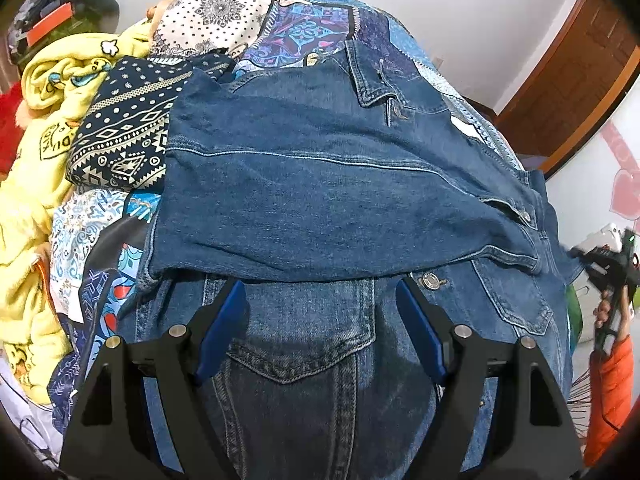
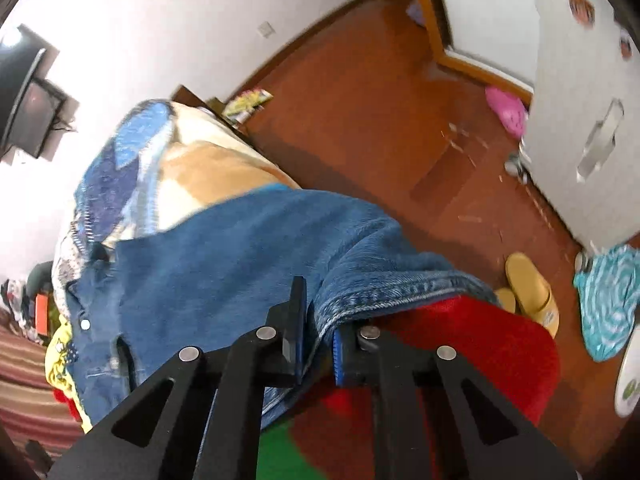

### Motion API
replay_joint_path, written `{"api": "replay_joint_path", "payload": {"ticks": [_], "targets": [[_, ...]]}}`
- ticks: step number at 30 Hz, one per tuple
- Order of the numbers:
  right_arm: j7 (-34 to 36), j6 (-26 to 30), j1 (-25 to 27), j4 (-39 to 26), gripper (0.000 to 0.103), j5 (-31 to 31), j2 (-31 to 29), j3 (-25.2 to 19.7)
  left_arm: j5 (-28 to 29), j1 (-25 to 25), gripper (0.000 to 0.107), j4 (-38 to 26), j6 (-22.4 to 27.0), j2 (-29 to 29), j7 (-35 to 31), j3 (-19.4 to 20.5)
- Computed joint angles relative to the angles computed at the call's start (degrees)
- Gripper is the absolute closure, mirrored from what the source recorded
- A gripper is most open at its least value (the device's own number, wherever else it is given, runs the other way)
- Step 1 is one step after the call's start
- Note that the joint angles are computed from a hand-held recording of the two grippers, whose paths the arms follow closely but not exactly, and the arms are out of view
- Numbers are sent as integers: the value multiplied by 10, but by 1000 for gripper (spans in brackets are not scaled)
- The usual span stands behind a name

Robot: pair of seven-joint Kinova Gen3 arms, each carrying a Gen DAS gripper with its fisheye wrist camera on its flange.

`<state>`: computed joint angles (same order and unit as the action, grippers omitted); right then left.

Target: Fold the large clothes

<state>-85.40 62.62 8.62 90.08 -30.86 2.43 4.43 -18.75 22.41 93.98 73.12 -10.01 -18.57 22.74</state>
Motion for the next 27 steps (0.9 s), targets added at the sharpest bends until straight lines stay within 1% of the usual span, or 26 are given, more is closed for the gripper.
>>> {"api": "replay_joint_path", "payload": {"ticks": [3, 7, 9, 11, 16, 20, 22, 24, 27], "targets": [[11, 1, -4, -18, 94, -10, -19, -2, 0, 2, 31, 1, -1, -6, -2, 3], [19, 5, -32, -61, 94, -15, -49, -10, -10, 1, 31, 2, 0, -20, 5, 18], [34, 8, -45, -74, 94, -37, -52, -7, -8, -3, 31, 6, -5, -32, 7, 20], [44, 13, -61, -88, 94, -58, -59, -11, -2, -10, 30, 10, -10, -43, 7, 22], [50, 4, -117, -105, 94, -84, -65, -36, 3, -34, 30, 12, -11, -64, 1, 38], [48, -15, -163, -99, 94, -68, -60, -66, 2, -50, 30, 9, 4, -71, -5, 60], [40, -20, -188, -95, 94, -43, -52, -85, 2, -54, 30, 8, 11, -72, -9, 69], [29, -17, -208, -96, 94, -22, -39, -97, 6, -55, 30, 12, 12, -75, -10, 73], [16, -7, -234, -77, 94, 6, -24, -114, 15, -59, 30, 20, 9, -81, -9, 77]]}}
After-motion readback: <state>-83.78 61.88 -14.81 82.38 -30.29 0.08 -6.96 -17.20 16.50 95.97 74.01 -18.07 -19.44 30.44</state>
